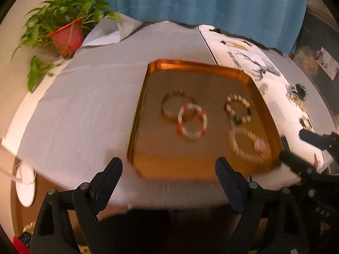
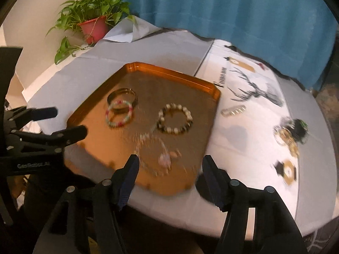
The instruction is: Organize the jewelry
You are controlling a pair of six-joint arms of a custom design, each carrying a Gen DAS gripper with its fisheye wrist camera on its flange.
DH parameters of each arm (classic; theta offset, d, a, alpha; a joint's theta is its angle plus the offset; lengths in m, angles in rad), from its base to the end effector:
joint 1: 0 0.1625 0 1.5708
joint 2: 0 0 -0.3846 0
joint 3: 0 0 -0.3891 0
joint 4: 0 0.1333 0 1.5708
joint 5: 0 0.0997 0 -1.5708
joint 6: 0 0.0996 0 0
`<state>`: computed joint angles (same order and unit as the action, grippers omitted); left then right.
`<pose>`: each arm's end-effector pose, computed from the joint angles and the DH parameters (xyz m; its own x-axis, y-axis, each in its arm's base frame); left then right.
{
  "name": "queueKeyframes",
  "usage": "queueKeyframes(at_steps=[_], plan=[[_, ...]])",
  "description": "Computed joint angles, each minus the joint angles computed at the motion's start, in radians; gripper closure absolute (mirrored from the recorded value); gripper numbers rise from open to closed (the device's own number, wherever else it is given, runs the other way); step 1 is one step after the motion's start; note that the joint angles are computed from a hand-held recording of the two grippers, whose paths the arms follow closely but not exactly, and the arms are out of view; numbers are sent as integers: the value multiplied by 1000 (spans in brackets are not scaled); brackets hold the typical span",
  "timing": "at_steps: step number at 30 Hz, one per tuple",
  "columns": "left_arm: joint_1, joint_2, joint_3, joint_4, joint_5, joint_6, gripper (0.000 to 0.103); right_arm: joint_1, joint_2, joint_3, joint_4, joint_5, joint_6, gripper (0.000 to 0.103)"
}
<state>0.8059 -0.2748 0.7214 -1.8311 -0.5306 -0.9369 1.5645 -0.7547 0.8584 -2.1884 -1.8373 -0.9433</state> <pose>-0.4026 -0.7360 0.0308 -0.6990 -0.2954 -0.6512 0.1980 0.7951 -0.5732 0.1020 -0.8019 0.3510 -0.5703 -0.6253 0.5326 -0.7770 0.6210 -0.1030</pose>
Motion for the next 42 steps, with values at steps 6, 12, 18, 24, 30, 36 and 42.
queueKeyframes(at_steps=[6,12,18,24,30,36,42], plan=[[-66,-75,139,-14,3,-76,16,-19,-170,217,-132,46,30,38],[-140,-89,157,18,87,-115,14,-28,-310,350,-193,135,10,32],[-190,-92,157,98,115,-186,13,-41,-412,454,-229,197,-23,30],[-223,-89,148,172,141,-245,13,-60,-478,516,-234,236,-26,30],[-242,-75,131,203,148,-263,13,-74,-518,547,-237,260,-31,30],[-253,-53,96,245,159,-268,13,-87,-539,569,-254,287,-25,29],[-241,-20,45,252,140,-243,13,-94,-530,558,-249,276,-19,29]])
